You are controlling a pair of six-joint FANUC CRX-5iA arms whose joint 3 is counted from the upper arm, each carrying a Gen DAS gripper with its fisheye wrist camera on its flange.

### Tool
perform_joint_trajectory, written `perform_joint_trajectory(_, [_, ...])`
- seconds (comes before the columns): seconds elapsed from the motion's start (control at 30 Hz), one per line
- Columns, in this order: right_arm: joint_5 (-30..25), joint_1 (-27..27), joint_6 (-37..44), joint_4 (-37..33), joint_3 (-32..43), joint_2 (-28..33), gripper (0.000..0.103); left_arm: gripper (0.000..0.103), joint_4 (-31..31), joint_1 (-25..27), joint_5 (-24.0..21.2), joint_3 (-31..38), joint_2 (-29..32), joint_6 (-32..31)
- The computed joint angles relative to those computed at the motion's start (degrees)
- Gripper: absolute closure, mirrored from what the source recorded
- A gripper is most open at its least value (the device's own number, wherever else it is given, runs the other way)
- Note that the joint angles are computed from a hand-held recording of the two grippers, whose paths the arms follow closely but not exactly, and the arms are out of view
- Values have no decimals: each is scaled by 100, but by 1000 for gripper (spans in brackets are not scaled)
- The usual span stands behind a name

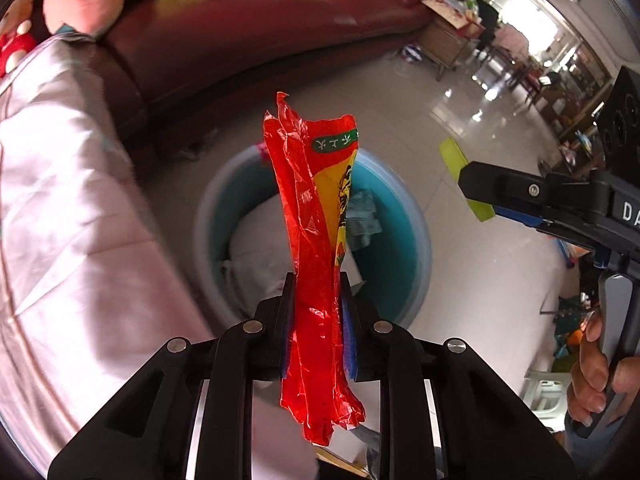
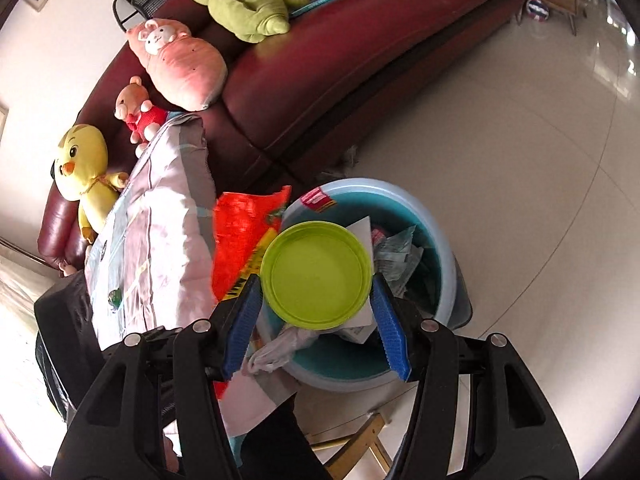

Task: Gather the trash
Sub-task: 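Open the left gripper to drop the wrapper while the right gripper drops the lid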

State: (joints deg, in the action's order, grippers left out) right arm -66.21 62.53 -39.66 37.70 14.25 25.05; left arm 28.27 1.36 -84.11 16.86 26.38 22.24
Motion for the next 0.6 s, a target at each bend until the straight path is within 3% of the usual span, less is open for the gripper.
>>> perform_joint_trajectory(0.07, [-10, -1, -27, -28, -49, -44, 50, 81, 17, -66, -59, -11, 33, 20])
perform_joint_trajectory(0.2, [5, -14, -57, -121, -156, -128, 50, 56, 105, -138, -55, -2, 135, 41])
perform_joint_trajectory(0.27, [7, -18, -72, -143, -189, -154, 50, 41, 109, -198, 5, -29, 148, 57])
perform_joint_trajectory(0.33, [-17, -19, -63, -170, -200, -167, 50, 17, 73, -220, 127, -79, 125, 69])
perform_joint_trajectory(0.6, [130, -132, 100, -301, -90, -50, 50, 13, -150, -55, -88, 239, 341, 228])
